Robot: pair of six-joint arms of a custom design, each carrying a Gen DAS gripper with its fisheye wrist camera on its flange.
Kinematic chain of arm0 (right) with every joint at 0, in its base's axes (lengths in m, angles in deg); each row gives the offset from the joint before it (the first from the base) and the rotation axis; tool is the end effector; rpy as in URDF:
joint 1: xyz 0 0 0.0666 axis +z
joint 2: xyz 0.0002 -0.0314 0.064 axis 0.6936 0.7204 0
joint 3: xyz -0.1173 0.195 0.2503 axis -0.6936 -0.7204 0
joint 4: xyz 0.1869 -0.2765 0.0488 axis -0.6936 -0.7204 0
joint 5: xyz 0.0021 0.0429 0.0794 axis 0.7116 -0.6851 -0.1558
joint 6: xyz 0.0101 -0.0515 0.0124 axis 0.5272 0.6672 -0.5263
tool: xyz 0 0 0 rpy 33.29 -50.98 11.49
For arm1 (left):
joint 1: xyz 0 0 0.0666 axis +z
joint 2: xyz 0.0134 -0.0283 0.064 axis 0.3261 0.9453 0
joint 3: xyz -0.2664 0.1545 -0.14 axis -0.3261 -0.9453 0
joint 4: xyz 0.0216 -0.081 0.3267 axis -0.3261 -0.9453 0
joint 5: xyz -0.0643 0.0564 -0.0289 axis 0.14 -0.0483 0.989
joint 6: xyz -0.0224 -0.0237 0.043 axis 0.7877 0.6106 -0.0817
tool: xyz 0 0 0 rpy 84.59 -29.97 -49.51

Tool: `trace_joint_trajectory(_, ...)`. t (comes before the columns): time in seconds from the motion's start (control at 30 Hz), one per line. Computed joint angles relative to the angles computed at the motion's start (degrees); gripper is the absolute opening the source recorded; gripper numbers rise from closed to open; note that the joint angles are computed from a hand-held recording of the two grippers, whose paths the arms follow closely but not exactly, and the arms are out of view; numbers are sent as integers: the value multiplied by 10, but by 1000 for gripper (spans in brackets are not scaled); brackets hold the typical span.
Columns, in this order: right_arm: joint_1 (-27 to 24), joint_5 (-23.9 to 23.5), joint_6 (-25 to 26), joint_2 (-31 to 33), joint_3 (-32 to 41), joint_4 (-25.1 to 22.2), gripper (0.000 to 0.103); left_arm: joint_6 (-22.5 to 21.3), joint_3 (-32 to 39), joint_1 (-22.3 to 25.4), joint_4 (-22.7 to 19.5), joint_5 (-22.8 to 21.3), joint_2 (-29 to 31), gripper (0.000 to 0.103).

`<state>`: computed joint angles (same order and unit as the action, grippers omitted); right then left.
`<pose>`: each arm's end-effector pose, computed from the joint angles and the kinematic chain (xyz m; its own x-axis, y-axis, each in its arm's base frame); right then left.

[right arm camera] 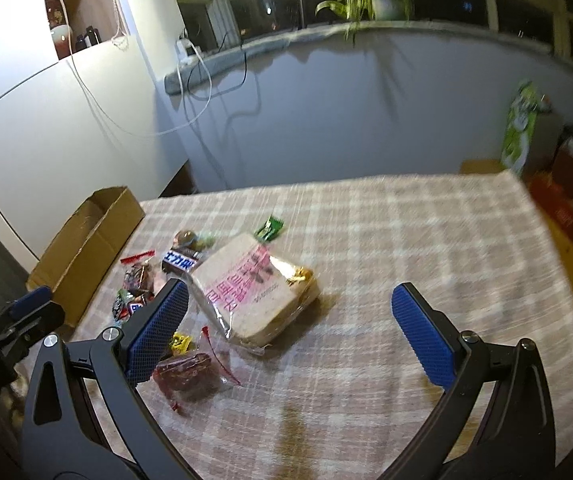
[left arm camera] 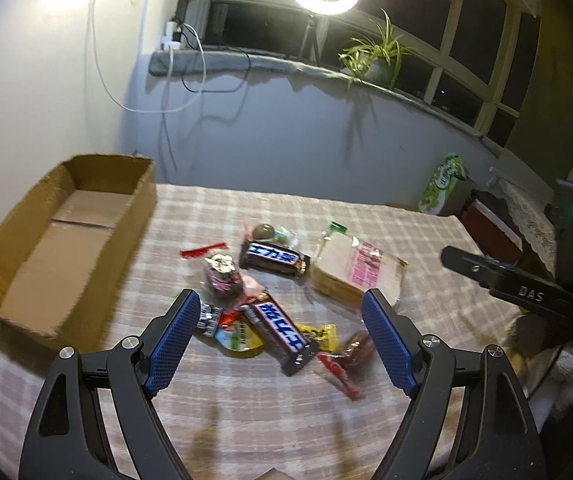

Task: Organize snacks
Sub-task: 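Move the right gripper to the bagged bread loaf and close on it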

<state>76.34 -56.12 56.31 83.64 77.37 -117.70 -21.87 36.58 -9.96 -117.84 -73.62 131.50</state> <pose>0.5547 0.3505 0.3147 -0.7187 -0.0463 -0.6937 -0.2865 0.9289 0.2348 0.4596 -0.2431 0.3036 -0.6338 -0.2105 -0.7444 -0.0649 0.9734 -0.2199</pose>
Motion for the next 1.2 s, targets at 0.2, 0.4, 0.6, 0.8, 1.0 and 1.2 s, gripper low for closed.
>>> trace_joint_trajectory(0.2,-19,-87,-30,48,57,-42,103,0,29,10,-1,59,34,73)
trace_joint_trajectory(0.4,-27,-128,-52,71,77,-60,98,-14,82,27,-13,124,80,61)
trace_joint_trajectory(0.6,-34,-172,-74,95,104,-75,88,-14,136,44,-28,182,123,50)
trace_joint_trajectory(0.8,-41,-228,-108,119,122,-80,72,-21,185,56,-44,217,163,45)
trace_joint_trajectory(1.0,-40,-246,-123,137,141,-86,70,-23,241,63,-76,229,206,45)
trace_joint_trajectory(1.2,-41,-250,-118,166,191,-115,62,-23,280,69,-104,246,235,45)
